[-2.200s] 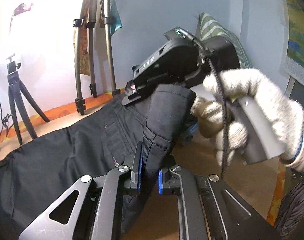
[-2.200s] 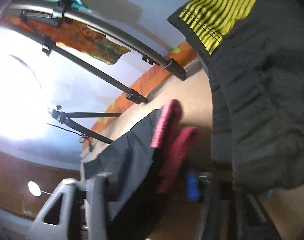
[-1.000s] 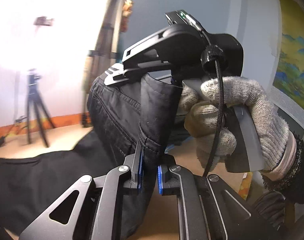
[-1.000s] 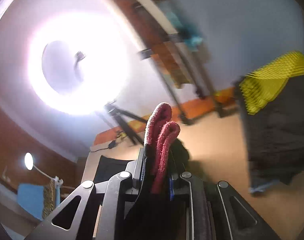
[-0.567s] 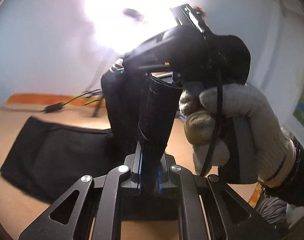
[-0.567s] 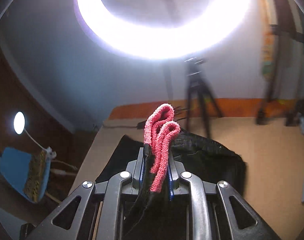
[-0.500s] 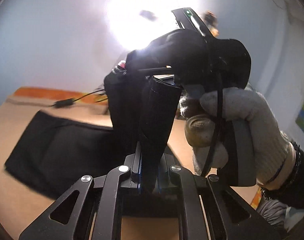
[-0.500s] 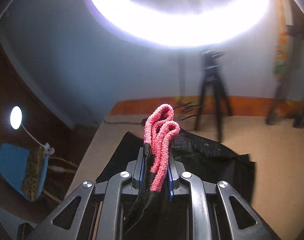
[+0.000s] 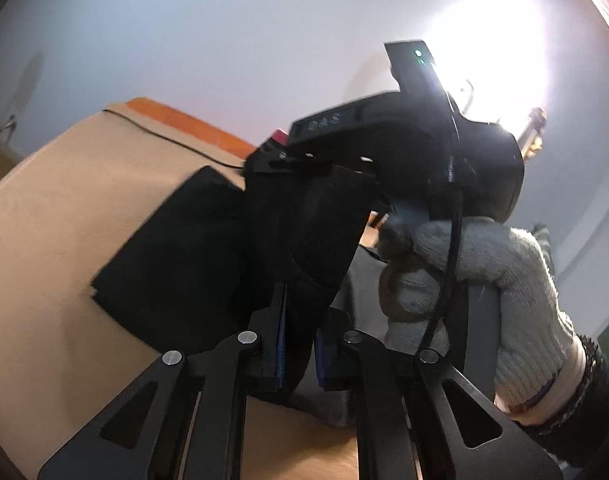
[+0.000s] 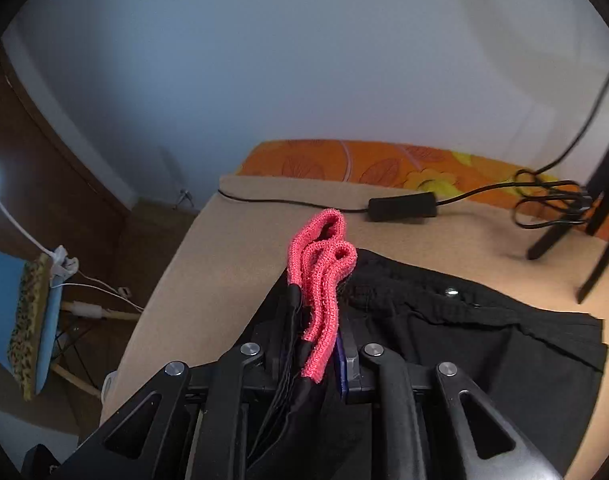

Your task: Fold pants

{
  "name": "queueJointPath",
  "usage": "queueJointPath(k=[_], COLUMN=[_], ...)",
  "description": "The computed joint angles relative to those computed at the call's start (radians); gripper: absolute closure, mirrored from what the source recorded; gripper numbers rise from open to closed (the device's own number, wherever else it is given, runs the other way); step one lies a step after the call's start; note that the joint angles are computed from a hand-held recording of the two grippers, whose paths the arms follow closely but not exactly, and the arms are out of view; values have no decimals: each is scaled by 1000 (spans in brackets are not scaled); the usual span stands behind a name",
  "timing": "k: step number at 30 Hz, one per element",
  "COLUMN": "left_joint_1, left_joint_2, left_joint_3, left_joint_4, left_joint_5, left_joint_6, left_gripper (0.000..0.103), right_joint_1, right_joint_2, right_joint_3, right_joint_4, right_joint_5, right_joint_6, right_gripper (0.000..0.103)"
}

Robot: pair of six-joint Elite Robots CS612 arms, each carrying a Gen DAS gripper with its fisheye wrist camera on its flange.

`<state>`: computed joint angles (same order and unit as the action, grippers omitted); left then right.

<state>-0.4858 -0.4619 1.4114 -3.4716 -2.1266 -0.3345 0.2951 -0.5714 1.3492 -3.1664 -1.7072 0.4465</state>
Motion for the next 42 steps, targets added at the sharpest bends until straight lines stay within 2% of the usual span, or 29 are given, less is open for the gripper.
queueJointPath(k=[5,6,8,9,11,12,14,16,21,23,25,27,30,32,34,38,42], left_joint_1=[6,5,13,14,20,22,25,27,24,19,14,6,9,11,9,4,-11], left_joint_2=[11,12,6,4,11,16,18,21,11,4,-4,-15,-25,-34,-52,-85,-116], left_joint_3=[-16,-17,2,8,4,-1,-1,-4,13,21,27,34,43,51,75,117,155], left_joint_4=[16,21,21,25,30,34,34,39,60,76,94,129,148,158,152,120,81], left_joint_5=[21,29,36,44,40,40,39,39,68,100,135,176,191,206,250,309,303], left_joint_6=[-49,-52,-39,-41,-69,-87,-106,-120,-122,-98,-69,-38,-46,-46,-35,-5,56], left_gripper=[93,93,93,93,93,93,93,93,93,93,91,89,86,82,77,77,77], right_joint_1=[0,0,-5,-7,-4,-7,-12,-16,-27,-35,-50,-66,-87,-107,-130,-165,-190], right_joint_2=[37,42,46,46,40,30,1,-25,-108,-126,-135,-141,-142,-141,-137,-122,-97], right_joint_3=[-71,-83,-100,-97,-88,-69,-21,38,258,329,386,425,463,482,494,498,494], right_joint_4=[56,75,94,74,49,22,-11,-73,-182,-197,-213,-217,-220,-249,-291,-340,-407], right_joint_5=[16,30,76,95,81,92,98,91,-11,-56,-66,-50,-24,19,64,154,231], right_joint_6=[-11,-24,-46,-60,-81,-88,-82,-82,-115,-92,-58,-22,23,48,70,122,182], right_gripper=[84,82,67,67,64,63,48,42,39,39,39,39,39,39,39,39,39])
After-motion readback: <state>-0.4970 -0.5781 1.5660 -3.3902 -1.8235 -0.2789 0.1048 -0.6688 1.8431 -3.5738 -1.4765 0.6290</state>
